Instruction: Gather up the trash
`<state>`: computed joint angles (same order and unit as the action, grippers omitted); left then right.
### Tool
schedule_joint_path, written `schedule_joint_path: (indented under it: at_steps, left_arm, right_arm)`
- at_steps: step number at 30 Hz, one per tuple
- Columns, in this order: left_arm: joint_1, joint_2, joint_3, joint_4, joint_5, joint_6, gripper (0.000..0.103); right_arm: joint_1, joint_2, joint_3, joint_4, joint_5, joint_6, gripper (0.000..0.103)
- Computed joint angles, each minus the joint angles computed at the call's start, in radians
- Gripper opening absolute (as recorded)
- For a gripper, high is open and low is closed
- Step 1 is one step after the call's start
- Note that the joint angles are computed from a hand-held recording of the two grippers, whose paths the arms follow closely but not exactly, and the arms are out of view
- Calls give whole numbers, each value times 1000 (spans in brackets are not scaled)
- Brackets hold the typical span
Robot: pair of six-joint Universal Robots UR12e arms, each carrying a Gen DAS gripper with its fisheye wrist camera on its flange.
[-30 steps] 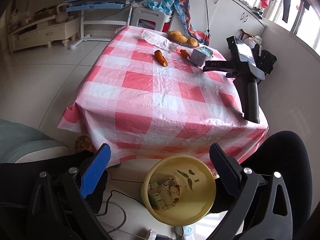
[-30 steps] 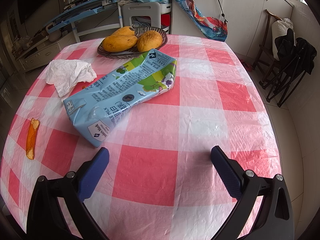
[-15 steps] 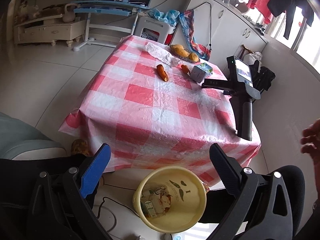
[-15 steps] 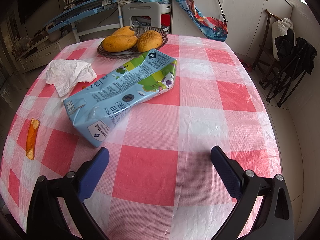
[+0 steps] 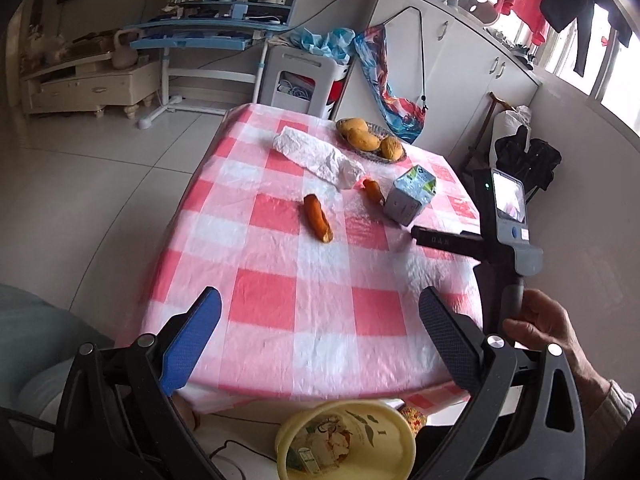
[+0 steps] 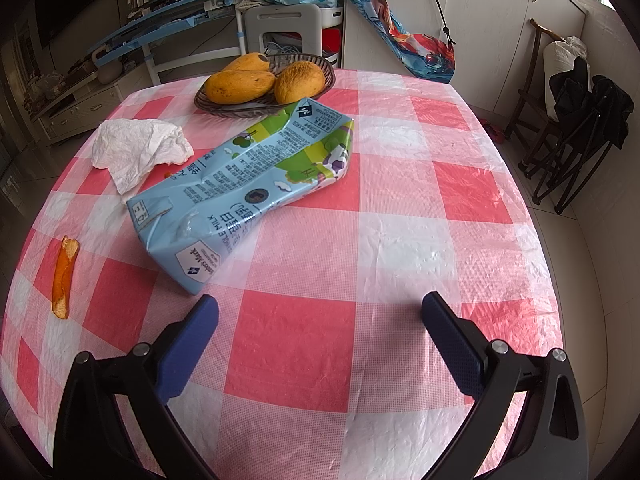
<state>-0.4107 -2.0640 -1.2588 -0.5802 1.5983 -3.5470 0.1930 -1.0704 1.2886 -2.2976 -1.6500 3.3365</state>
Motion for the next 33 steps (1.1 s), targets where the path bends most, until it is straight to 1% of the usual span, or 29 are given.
schedule_joint_path:
  at_steps: [3,10,13,16,18,20,21,22,24,26,27,28,29,30,33]
  left_arm:
    - [1,-58,83,-38,26,9,96]
    - [7,-171,245,-114,30,3,96]
    - [7,-222,317,-152,46,14,96]
    - [9,-264,376,-197,61,7,95]
    - [10,-283,402,-212,63,-5,94]
    - [10,-298,423,-223,61,-5,90]
    - [9,-306,437,-237,64,4,87]
    - [6,-317,453,-256,72,17,83]
    - [5,-331,474,-282,73,32,78]
    - [5,-339,483,-295,69,41,70]
    - [5,-342,488,-302,63,48,59]
    - [6,-343,490,-310,50,56,41]
    - [8,-343,492,-318,32,61,30]
    - [10,-341,489,-320,22,63,18]
    - [14,-317,448,-275,-3,44,17]
  right_arm:
    - [0,-1,1,0,0,0,97]
    - [-1,-1,1,0,1,0,97]
    - [-2,-3,4,-1,7,-2,97]
    - [-3,-8,8,3,19,-20,97]
    - [-5,-9,3,22,34,-37,97]
    - [-9,-11,-14,84,65,-71,97]
    - [-13,-13,-22,120,81,-82,97]
    - [-16,-21,-15,116,91,-74,97]
    - [-19,-41,10,73,84,-60,97]
    - [-19,-56,26,25,62,-64,97]
    - [-20,-63,36,-8,60,-63,97]
    - [-22,-67,41,-34,67,-58,97]
    - [-25,-70,46,-60,86,-51,97]
    - [-30,-74,54,-91,116,-38,97]
    - [-39,-66,48,-117,190,14,97]
